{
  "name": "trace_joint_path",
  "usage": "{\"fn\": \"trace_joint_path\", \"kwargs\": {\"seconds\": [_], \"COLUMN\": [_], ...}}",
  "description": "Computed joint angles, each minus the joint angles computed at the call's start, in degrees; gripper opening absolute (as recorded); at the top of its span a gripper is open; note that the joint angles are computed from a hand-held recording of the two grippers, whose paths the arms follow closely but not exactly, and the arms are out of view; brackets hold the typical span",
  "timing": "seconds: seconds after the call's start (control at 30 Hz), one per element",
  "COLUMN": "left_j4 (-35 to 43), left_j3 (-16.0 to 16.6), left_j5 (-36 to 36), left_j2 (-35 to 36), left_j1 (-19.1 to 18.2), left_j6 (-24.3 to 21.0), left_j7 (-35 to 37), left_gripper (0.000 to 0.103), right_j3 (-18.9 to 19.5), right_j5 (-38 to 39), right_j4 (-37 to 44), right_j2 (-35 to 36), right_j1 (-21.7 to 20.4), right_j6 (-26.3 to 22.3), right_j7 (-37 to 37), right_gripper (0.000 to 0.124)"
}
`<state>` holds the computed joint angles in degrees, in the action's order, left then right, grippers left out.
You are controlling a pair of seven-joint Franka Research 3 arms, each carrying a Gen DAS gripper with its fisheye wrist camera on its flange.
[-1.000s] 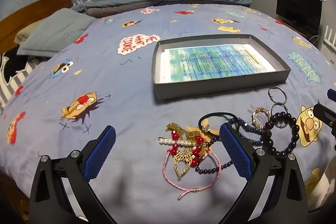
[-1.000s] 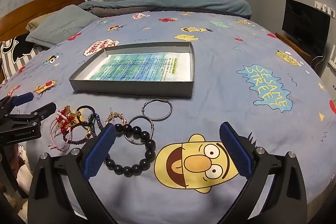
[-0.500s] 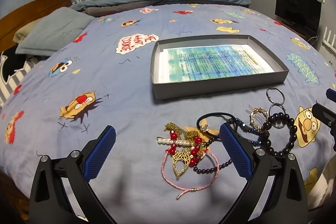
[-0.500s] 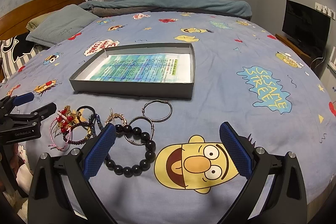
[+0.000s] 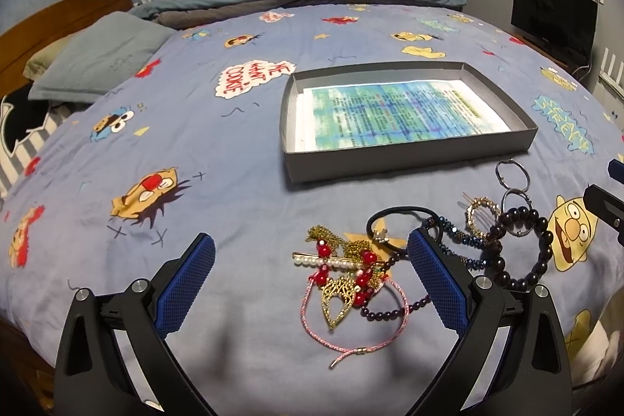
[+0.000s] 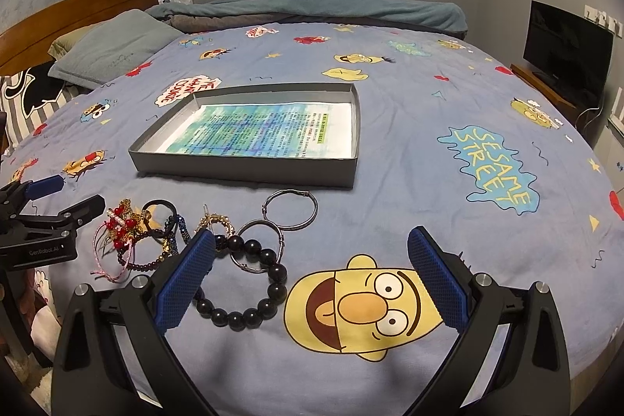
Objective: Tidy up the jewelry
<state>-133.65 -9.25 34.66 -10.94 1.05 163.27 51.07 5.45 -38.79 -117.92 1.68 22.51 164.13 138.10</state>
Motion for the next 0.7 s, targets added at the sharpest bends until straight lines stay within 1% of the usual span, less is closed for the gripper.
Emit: {"fn": "trace_joint_path", "kwargs": {"seconds": [0.7], "left_j4": [0.5], "left_j3": [0.0], "left_j5": [0.7], "left_j2": [0.7], "left_j1": [-0.1], "left_j6": [-0.4], "left_j7": [-0.4], "left_gripper": [0.098], "right_j3": [-0.1], "right_j5": [0.6], "right_j4": [0.3], "right_j2": [0.2], "right_j1": [0.1], "right_j6": [-0.2], "right_j7": [-0.4], "right_gripper": [0.098]}}
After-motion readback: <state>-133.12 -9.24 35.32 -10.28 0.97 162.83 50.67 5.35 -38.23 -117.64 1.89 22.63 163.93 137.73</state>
